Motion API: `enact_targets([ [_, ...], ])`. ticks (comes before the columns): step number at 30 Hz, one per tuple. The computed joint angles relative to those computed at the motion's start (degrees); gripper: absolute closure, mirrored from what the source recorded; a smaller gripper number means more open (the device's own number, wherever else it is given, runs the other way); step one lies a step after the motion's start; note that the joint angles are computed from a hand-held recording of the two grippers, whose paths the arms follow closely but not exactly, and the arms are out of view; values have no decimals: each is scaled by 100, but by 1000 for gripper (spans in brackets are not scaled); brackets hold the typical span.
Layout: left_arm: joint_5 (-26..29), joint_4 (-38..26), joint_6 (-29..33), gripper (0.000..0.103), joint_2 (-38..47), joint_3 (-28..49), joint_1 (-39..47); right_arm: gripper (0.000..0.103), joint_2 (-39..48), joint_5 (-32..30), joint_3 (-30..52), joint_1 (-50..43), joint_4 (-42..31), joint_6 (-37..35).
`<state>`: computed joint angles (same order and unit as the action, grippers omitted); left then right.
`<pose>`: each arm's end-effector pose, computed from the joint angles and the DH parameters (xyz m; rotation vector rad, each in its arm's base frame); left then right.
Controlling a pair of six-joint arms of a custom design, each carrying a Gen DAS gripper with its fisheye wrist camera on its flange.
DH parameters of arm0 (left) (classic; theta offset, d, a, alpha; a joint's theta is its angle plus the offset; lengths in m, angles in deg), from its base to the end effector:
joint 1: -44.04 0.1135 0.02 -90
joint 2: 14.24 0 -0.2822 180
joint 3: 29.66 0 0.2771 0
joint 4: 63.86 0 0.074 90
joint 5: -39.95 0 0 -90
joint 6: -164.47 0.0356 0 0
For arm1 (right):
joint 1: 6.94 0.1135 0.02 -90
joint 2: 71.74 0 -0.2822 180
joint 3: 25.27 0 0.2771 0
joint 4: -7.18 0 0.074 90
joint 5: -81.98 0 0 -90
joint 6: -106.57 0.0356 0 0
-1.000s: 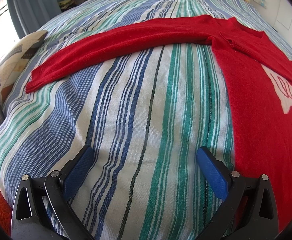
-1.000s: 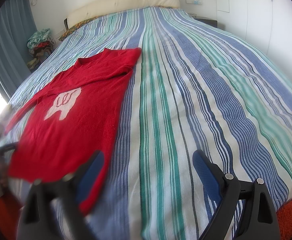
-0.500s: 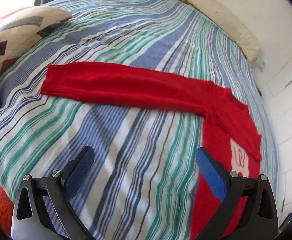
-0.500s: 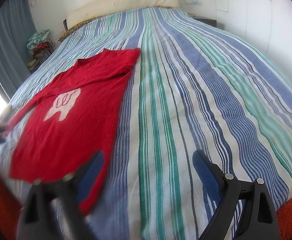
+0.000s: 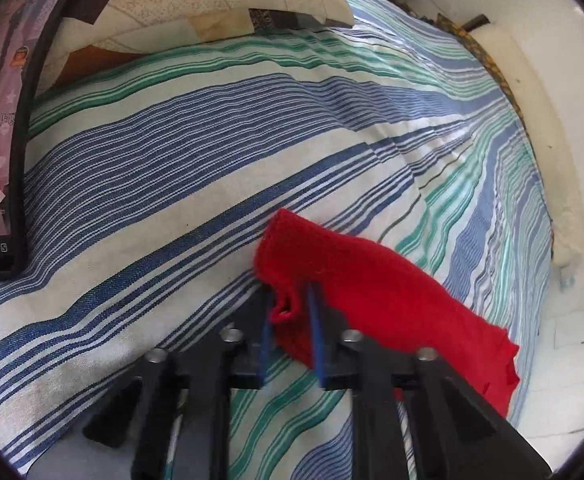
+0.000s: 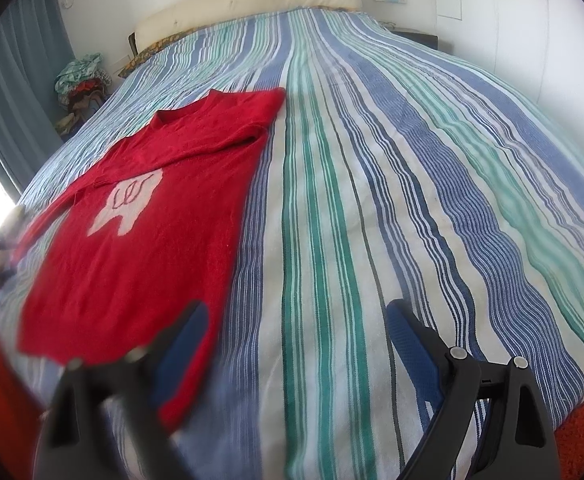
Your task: Fold small clothes
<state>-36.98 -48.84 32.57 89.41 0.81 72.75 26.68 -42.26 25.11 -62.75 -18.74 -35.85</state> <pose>0.2004 0.1006 0.0302 -1.4280 2.1629 -0.3796 0.1712 -0.2164 0.0872 -0.0344 2.4964 0.1656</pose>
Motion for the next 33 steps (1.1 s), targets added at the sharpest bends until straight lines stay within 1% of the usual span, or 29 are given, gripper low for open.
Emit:
enact_targets([
  [1,-134,-83,-26,100,-64,40,-56,14,-4,9,-8,11,7,-1],
  [2,-318,-303,59,100,-320,36,-130,14,0,10,-11,24,20,3],
  [5,-1161,-1307,351,100,-1339,333,-1011,14,-18,-22,-25,29,5,-39],
  [7,-1621,-2038,540,100,-1742,849,-1787,14,-11,-45,-19,28,-32,-85],
  [9,-2033,-2728,723,100,-1815,1577,-2610,14,8,-80,7,40,-94,-104],
  [11,-2327,-3251,926,100,-1625,2398,-3391,14,30,-135,48,36,-172,-116],
  [13,-2463,-3588,1100,100,-1234,3246,-4091,14,27,-203,75,4,-239,-131],
  [17,-2477,-3926,1388,100,-251,4711,-5283,14,11,-320,130,-106,-327,-111],
  [20,-2496,-4164,1666,100,613,5674,-5942,14,31,-385,208,-197,-412,-67],
  [21,-2409,-4312,1776,96,959,6012,-6090,14,42,-408,229,-218,-436,-55],
  [22,-2334,-4486,1827,89,1300,6321,-6216,14,49,-427,253,-230,-462,-43],
  [23,-2296,-4681,1822,80,1589,6568,-6326,14,57,-443,274,-235,-484,-36],
  [24,-2342,-4819,1770,54,1781,6669,-6435,14,63,-456,289,-237,-504,-35],
  [25,-2435,-4733,1719,41,1808,6549,-6529,14,62,-465,291,-242,-516,-39],
  [26,-2472,-4393,1695,40,1643,6156,-6602,14,61,-475,295,-246,-526,-38],
  [27,-2396,-4067,1673,40,1404,5704,-6613,14,63,-492,302,-254,-544,-43],
  [29,-2307,-3457,1460,38,736,4625,-6547,14,76,-533,333,-292,-605,-73],
  [30,-2325,-3200,1343,31,407,4115,-6452,14,96,-553,355,-308,-628,-78],
  [31,-2423,-3012,1218,26,97,3638,-6337,14,128,-563,393,-317,-652,-69],
  [33,-2629,-2805,922,25,-524,2736,-6107,14,184,-578,515,-315,-763,-14],
])
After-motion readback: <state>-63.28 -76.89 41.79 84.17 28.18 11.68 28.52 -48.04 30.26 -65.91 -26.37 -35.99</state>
